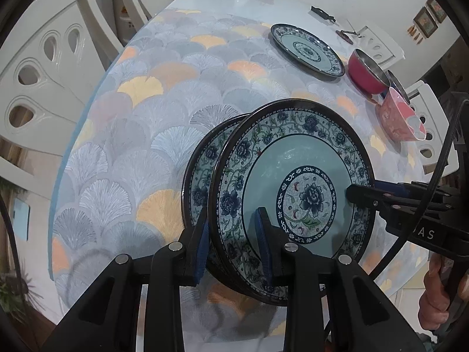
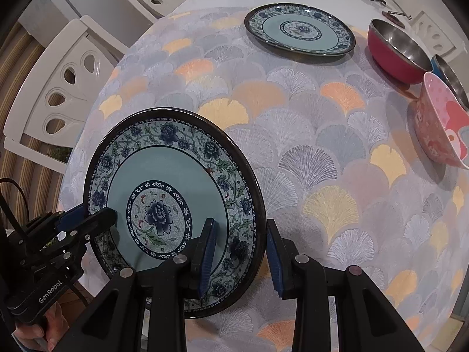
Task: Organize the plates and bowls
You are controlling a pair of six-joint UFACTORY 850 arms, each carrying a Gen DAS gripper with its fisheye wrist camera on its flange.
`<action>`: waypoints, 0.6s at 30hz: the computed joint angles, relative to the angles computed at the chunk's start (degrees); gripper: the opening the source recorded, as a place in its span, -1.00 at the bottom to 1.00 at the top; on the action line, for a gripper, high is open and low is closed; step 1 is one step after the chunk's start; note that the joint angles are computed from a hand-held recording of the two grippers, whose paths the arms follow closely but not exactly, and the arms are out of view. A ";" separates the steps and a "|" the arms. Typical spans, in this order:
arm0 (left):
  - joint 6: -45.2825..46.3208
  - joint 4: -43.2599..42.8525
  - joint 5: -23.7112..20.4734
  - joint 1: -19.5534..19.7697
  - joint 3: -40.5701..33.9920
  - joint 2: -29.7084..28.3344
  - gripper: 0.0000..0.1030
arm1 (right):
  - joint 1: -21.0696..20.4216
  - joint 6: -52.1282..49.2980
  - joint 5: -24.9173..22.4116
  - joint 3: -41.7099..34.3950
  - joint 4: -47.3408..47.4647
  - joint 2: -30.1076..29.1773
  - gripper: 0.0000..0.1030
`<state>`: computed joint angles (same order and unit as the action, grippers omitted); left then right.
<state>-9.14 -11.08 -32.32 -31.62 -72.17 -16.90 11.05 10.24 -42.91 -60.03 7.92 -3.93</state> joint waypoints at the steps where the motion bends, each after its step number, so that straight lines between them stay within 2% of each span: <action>1: -0.30 0.16 0.02 0.06 0.05 -0.03 -0.48 | 0.04 -0.08 -0.03 0.04 0.16 -0.06 -0.36; 12: -3.18 1.56 0.82 0.45 0.57 0.41 -0.45 | -0.44 -1.78 -0.46 0.23 3.03 -0.52 -0.37; 18: -7.88 5.18 2.14 0.85 1.38 1.36 -0.44 | -0.85 -2.77 0.15 0.99 3.96 0.77 -0.37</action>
<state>-17.02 -5.89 -30.18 -30.77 -70.79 -15.54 10.20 7.48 -42.76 -59.04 11.88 -3.16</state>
